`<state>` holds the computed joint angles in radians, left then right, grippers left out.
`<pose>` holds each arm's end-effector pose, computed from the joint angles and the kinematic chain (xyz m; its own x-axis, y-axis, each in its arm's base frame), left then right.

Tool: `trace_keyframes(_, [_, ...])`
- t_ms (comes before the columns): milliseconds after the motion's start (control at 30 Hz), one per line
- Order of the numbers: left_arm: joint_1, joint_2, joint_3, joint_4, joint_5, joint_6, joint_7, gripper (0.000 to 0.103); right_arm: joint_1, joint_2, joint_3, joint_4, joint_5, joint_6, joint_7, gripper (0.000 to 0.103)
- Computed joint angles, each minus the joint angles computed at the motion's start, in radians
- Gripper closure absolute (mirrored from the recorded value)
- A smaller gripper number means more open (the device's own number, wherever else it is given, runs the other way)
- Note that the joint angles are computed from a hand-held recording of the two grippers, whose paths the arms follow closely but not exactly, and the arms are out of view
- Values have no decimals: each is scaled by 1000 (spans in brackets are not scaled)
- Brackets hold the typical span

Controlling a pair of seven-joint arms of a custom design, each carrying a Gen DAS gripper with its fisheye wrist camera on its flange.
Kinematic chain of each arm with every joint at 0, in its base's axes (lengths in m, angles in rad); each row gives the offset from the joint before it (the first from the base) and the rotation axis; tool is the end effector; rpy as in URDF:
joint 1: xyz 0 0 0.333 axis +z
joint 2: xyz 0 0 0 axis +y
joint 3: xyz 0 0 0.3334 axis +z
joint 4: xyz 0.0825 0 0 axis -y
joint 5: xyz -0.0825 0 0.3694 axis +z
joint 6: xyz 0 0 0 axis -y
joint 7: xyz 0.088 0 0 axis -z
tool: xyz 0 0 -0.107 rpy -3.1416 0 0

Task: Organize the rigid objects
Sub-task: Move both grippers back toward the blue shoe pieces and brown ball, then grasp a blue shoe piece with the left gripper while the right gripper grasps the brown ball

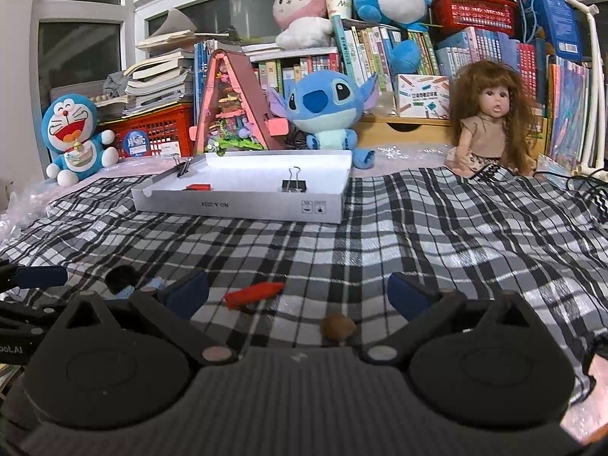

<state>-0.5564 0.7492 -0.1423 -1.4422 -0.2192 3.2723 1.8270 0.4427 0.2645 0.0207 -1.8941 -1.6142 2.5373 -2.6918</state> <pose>0.6255 -0.4501 0.4000 -0.6077 -0.7926 0.0491 -0.3992 0.2514 -0.8817 0.5628 0.2932 0.4202 -0.2419 -0.9687 -0.0551 -0.4144 0.1545 -0.8969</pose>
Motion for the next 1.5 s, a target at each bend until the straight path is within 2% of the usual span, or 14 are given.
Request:
trace_keyframes(100, [-3, -2, 1, -7, 1, 5, 1, 34, 4, -7, 2, -16, 2, -14, 5, 0])
trace_keyframes(133, [0, -2, -2, -5, 2, 3, 2, 41, 5, -10, 3, -21, 3, -18, 7, 0])
trace_keyframes(267, [31, 4, -47, 7, 9, -15, 10, 57, 7, -17, 8, -41, 6, -36, 16, 0])
trace_keyframes(433, [34, 25, -57, 43, 14, -33, 9, 66, 7, -25, 13, -55, 5, -52, 21, 4])
trace_keyframes(467, [48, 34, -80, 52, 16, -31, 11, 68, 8, -27, 14, -59, 3, -58, 19, 7])
trace_keyframes(533, [117, 65, -193, 87, -32, -51, 84, 70, 9, -27, 16, -59, 6, -68, 8, 13])
trace_keyframes(567, [131, 78, -213, 112, -41, -83, 72, 73, 10, -26, 18, -58, 12, -77, 1, 17])
trace_keyframes(600, [127, 90, -199, 138, 7, -119, -9, 76, 11, -24, 18, -56, 19, -82, -5, 22])
trace_keyframes(667, [75, 102, -124, 173, -17, -137, -44, 87, 8, -17, 19, -49, 55, -81, -33, 36])
trace_keyframes(700, [63, 105, -104, 180, -11, -134, -51, 87, 5, -14, 19, -45, 77, -74, -49, 46])
trace_keyframes(800, [54, 105, -91, 175, 6, -123, -53, 88, 4, -1, 15, -34, 125, -56, -93, 66])
trace_keyframes(867, [40, 100, -68, 169, 15, -117, -60, 88, 11, 5, 10, -27, 140, -65, -111, 74])
trace_keyframes(967, [18, 91, -31, 159, 20, -109, -85, 88, 18, 4, 3, -23, 133, -64, -102, 78])
trace_keyframes(1500, [-4, 75, 16, 148, 30, -85, -126, 87, 32, 19, -2, 9, 123, -71, -123, 79])
